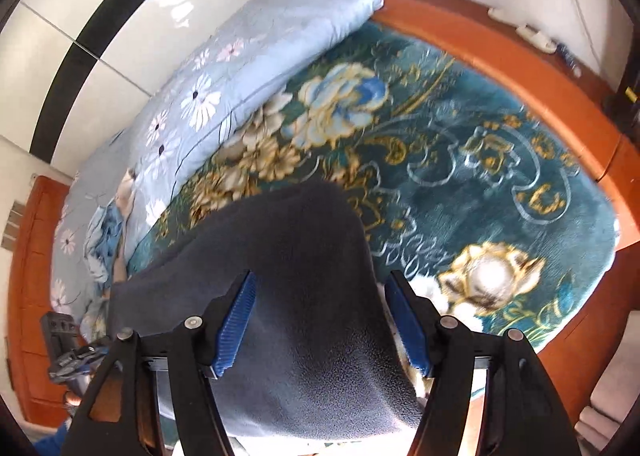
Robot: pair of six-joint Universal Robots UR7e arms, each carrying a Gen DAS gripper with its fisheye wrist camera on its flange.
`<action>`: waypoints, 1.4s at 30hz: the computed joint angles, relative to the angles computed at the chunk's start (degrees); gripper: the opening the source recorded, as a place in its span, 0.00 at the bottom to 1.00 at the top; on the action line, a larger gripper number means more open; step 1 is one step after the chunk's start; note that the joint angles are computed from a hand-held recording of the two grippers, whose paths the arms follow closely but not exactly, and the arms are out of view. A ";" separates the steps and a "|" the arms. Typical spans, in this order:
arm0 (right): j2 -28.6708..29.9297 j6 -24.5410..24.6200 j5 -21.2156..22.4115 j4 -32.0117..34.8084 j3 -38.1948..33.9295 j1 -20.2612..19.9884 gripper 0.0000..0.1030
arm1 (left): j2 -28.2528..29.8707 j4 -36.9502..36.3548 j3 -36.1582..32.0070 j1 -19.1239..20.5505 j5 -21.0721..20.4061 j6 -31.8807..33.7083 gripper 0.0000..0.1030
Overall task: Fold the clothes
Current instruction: 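Lower the grey bundle onto the pink cloth stack and open both grippers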
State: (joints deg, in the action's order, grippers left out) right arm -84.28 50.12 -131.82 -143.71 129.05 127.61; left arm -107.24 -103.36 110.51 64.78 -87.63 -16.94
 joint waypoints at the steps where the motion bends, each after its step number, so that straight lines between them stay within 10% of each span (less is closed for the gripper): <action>1: 0.74 1.08 -2.10 1.92 -0.91 1.14 0.66 | -0.25 -0.21 -0.37 -0.66 1.42 -0.29 0.48; 8: 3.94 8.69 -14.51 11.59 -5.39 8.61 0.66 | -2.58 0.12 -1.32 -9.28 6.34 2.95 0.55; 16: 17.67 -4.92 -4.01 3.36 -10.19 8.83 0.67 | 0.50 0.99 3.46 -12.92 6.72 8.01 0.57; 26: 21.41 -2.82 -4.26 0.81 -9.86 5.99 0.75 | 3.87 0.37 4.74 -11.54 9.04 9.49 0.57; 42: 26.50 18.09 -12.91 12.99 -14.94 18.46 0.75 | -5.36 8.39 2.94 -17.73 13.74 9.17 0.65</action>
State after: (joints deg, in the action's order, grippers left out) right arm -57.78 68.20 -144.73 -130.73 114.11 146.07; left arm -112.60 -94.98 113.45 47.05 -73.89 -7.76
